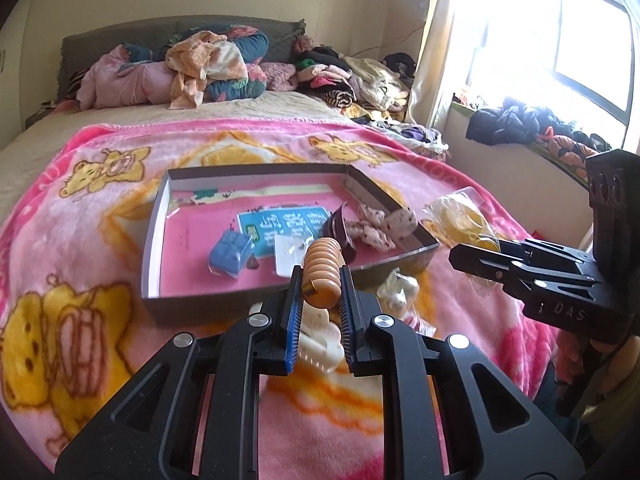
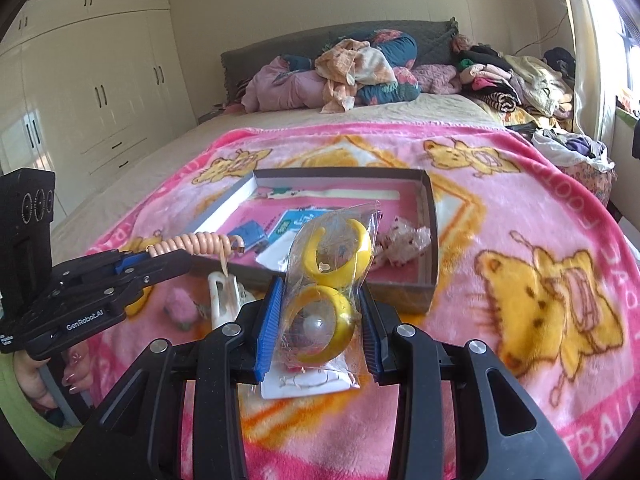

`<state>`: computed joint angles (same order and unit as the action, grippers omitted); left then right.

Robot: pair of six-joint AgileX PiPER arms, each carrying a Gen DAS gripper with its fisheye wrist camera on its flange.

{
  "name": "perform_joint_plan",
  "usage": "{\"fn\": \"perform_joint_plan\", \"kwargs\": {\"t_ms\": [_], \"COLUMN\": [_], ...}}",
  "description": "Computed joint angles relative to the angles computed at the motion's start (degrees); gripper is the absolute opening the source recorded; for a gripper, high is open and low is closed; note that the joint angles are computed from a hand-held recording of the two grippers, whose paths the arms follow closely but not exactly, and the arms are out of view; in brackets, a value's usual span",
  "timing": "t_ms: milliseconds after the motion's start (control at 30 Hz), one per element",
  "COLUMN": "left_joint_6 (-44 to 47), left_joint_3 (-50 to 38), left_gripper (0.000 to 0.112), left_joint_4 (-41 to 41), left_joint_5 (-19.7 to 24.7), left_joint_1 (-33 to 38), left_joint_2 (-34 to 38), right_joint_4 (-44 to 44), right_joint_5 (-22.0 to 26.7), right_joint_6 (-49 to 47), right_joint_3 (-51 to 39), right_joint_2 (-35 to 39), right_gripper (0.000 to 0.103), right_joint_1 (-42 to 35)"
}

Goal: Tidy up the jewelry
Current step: 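Carry the coil into the box and open the left tool while the right tool releases the bangles inside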

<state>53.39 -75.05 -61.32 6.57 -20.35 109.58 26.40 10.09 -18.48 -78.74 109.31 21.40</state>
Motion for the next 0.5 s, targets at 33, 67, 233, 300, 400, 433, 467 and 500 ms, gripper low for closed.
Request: {"fn": "perform_joint_plan", "kwargs": {"t_ms": [33,67,233,300,400,433,467,500], "left_joint_6": [0.04,-1.88,-8.1,-11.16,-16.67,-18.73,-20.35,-22.58], "left_joint_3": [-0.23,-1.22,-4.21,-5.39,-7.39,-8.54,-9.21,-9.93], "left_gripper": [0.011,0.011,0.011,0.011,0.011,0.011,0.011,0.011], "left_joint_4": [-0.04,1.91,7.68,10.68,16.23,18.37,20.06,22.31], "left_joint_5": [-0.1,0.14,0.74,0.74,1.27,1.7,1.88,1.98], "left_joint_1": [-0.02,0.11,0.19,0.06,0.02,0.14,0.14,0.06], "left_joint_2": [0.09,0.54,2.15,2.9,4.14,4.81,5.21,5.6], "right_joint_4": [-0.6,-0.9,-3.7,-4.14,-6.87,-8.35,-9.51,-10.41], "right_joint_5": [-0.03,0.0,0.6,0.78,1.31,1.58,1.74,2.05], "right_joint_6": [0.55,0.83,3.92,4.62,7.28,8.63,9.73,10.68], "right_joint_3": [-0.22,-0.58,-2.75,-3.44,-4.99,-5.72,-6.25,-6.99], "right_joint_2": [0.08,0.2,1.13,1.49,2.17,2.5,2.78,3.18], "right_gripper": [0.034,0.034,0.034,0.034,0.034,0.034,0.034,0.034], "right_joint_1": [-0.05,-0.15,-0.93,-1.3,-1.65,-1.77,-1.85,-2.04]}}
